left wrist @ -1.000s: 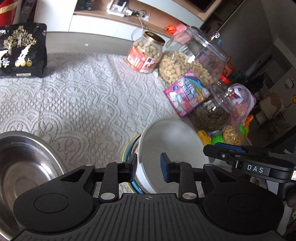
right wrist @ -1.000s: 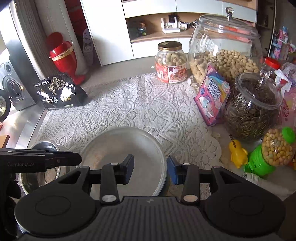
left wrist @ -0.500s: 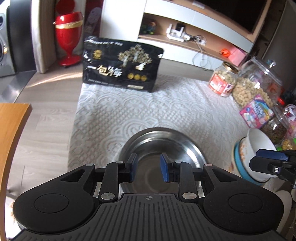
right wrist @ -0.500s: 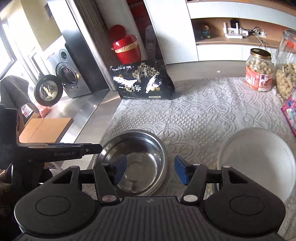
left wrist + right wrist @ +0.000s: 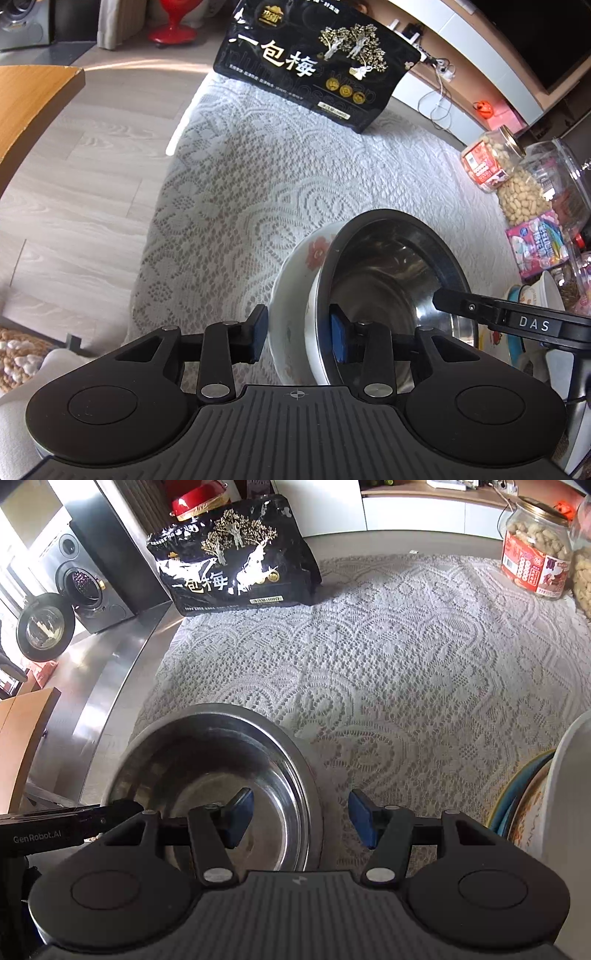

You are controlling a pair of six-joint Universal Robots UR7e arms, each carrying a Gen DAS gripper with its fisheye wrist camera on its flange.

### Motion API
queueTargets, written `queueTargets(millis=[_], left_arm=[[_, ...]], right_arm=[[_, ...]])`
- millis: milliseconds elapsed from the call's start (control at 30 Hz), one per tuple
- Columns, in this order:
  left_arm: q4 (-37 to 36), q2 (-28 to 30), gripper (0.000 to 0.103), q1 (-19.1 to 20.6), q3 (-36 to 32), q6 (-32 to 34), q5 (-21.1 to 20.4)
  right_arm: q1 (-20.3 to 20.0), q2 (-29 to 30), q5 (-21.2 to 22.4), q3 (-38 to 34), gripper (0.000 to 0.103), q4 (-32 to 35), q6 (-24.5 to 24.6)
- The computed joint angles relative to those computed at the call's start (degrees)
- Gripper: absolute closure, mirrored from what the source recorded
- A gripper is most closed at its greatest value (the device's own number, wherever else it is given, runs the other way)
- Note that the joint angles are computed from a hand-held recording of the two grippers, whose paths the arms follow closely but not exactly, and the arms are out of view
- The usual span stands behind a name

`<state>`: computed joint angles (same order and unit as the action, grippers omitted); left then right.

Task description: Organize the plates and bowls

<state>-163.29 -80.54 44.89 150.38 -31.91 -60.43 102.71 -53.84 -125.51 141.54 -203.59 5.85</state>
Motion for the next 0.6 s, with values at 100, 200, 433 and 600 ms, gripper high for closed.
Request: queueTargets(millis=[100,200,433,600], left_arm=[[-1.46,2.27,0.058,1.38,-0.42,0.13,-0.89],[-2.37,4.22,0.056,2.75,-0.95,0.21,-1.49],[-3.21,7.14,0.057,3.95,-1.88,0.63,-3.35],[0.14,7.23,0.056,3.45,-3.12,-1.49,-2.88]], right_arm=[[-1.56,0.08,1.15,-0.28,0.046,1.46,-0.01],[-2.84,-0.27,3.0,-0.49,0.046,3.35,-0.23],[-7.28,-1.34,10.92,-0.55,0.043,7.66,1.6],[-7.19,-2.01,10.81,-0.34,0.048,8.24,1.65]])
